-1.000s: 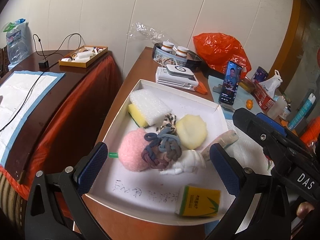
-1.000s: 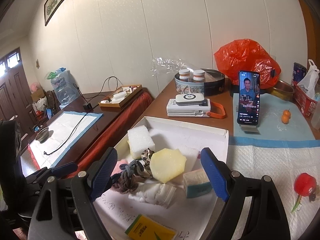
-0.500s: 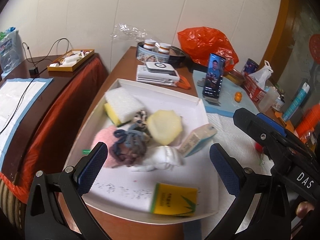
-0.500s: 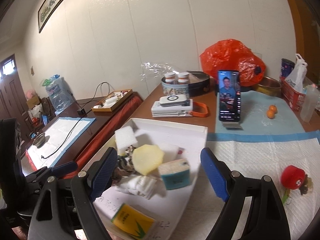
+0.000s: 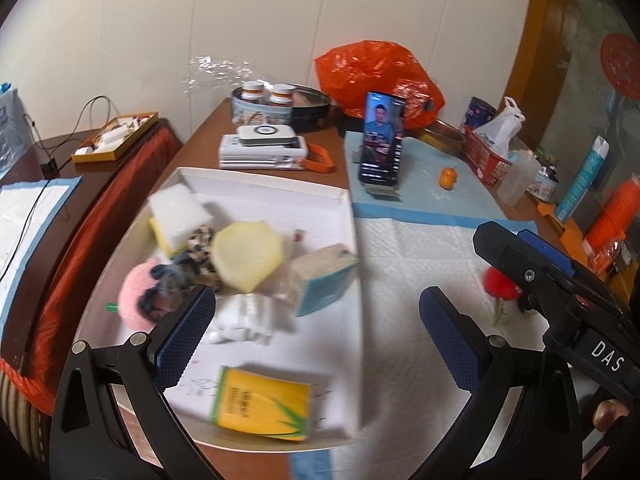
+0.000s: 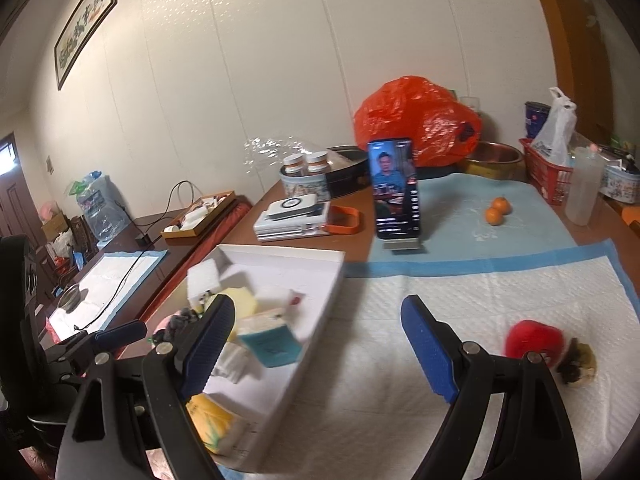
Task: Organize soft objects
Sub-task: 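Move left tool to the red apple plush while right tool approaches the tan rope knot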
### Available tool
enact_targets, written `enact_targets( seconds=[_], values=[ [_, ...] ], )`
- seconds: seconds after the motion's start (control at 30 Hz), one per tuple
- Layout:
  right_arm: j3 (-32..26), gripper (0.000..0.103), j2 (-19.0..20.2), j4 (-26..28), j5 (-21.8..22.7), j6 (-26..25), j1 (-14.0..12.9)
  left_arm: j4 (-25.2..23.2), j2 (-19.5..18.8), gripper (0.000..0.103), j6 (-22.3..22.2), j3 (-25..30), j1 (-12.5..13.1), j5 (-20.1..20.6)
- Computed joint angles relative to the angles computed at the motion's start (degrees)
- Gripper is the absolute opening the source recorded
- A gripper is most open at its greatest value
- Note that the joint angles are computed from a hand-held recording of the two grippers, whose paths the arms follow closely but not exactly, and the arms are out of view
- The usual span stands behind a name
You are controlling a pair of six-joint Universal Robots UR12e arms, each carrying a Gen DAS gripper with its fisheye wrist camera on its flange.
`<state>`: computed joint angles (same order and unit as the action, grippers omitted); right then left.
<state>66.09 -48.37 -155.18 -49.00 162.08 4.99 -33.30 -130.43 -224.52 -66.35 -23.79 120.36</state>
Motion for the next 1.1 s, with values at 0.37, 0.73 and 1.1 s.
enact_targets(
  seconds=[0.37,0.73,1.1],
  values=[
    [-2.7,0.086,1.6,3.9,-0.6,0.5,-3.1,-6.4,-6.2,0.103,0.9,11.1,-1.4,-1.8],
    [-5.7,0.086,3.3,6.3,-0.2,1.6,-5.7,-12.5,-11.9,0.103,2.0,22.0,-2.5,-3.0],
    [-9.7,0.086,5.9,7.4,-2.5,5.4,-7.9,-18.1,-16.9,0.103,2.8,31.1,-2.9,-5.0]
  ],
)
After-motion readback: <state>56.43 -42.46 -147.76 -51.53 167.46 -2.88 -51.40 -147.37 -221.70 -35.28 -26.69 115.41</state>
